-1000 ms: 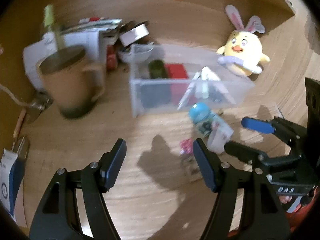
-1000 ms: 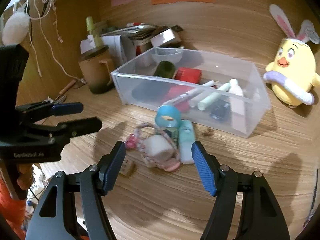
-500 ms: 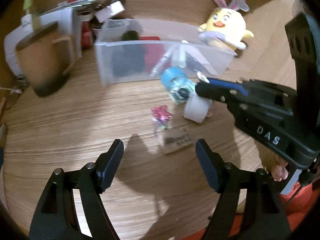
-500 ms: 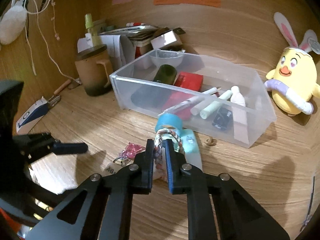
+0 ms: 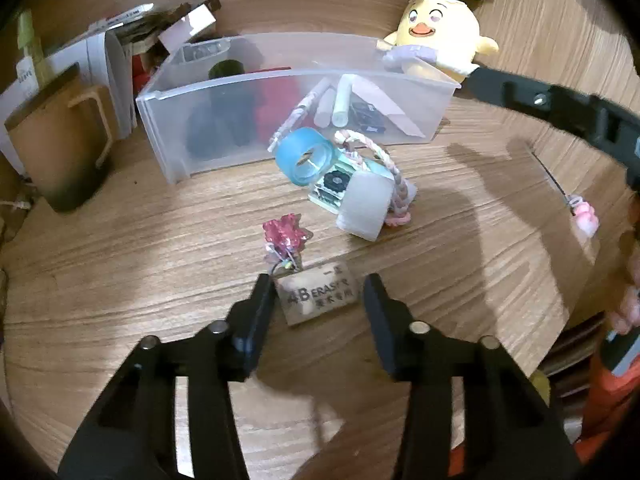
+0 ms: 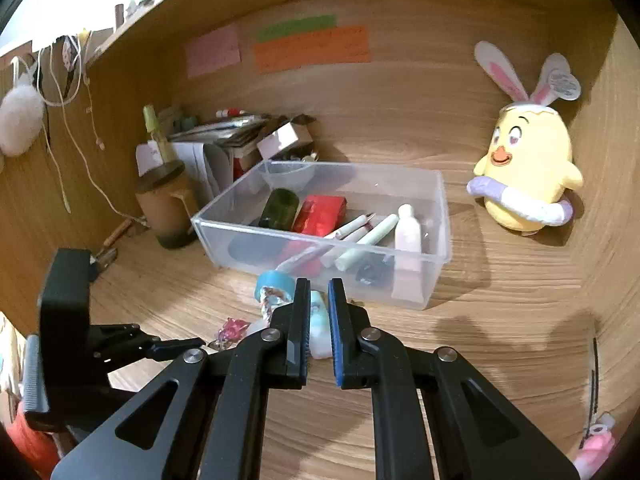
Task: Organize objects
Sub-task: 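Grasp the beige eraser with the left tool while the right tool grasps the braided cord, then carry the eraser and braided cord into the clear bin and release both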
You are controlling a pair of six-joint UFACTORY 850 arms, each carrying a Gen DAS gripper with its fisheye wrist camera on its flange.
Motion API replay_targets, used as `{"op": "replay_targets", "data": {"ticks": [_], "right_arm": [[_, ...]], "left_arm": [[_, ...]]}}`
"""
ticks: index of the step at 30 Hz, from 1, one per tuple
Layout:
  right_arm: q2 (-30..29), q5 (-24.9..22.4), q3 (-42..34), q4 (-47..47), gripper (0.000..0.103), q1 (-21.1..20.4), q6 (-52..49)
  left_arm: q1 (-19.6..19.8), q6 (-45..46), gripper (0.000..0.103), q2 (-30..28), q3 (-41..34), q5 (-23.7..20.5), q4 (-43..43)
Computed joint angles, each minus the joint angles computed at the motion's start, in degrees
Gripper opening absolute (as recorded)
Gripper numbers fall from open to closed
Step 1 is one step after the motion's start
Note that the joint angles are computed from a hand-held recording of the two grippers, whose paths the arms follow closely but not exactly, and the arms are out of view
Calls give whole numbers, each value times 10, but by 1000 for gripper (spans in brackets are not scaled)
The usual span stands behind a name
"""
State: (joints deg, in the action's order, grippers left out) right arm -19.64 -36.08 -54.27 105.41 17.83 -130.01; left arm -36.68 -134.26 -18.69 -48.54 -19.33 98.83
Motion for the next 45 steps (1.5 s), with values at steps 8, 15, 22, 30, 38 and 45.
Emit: {"op": "replay_targets", "data": {"ticks": [8,15,22,30,38,45], "right_arm": [[-15,3,-5,-74,30,16,36],[-55,37,-36,-88,32,49,59],[-79,55,-61,-91,7,64,70],[-50,1,-48,-82,5,30,81],[-22,-39,-45,-71,5,3,83],[-16,-37,-55,-39,5,-2,64]], "left_arm": [[3,-64,43,10,13,-1,47],[-7,-66,43,32,29,-32,43],[-4,-92,43,57,44,-52,66],[8,-126,43,76,48,-66,99],[18,-125,43,87,34,-86,119],[35,-123,43,85,12,-82,138]]}}
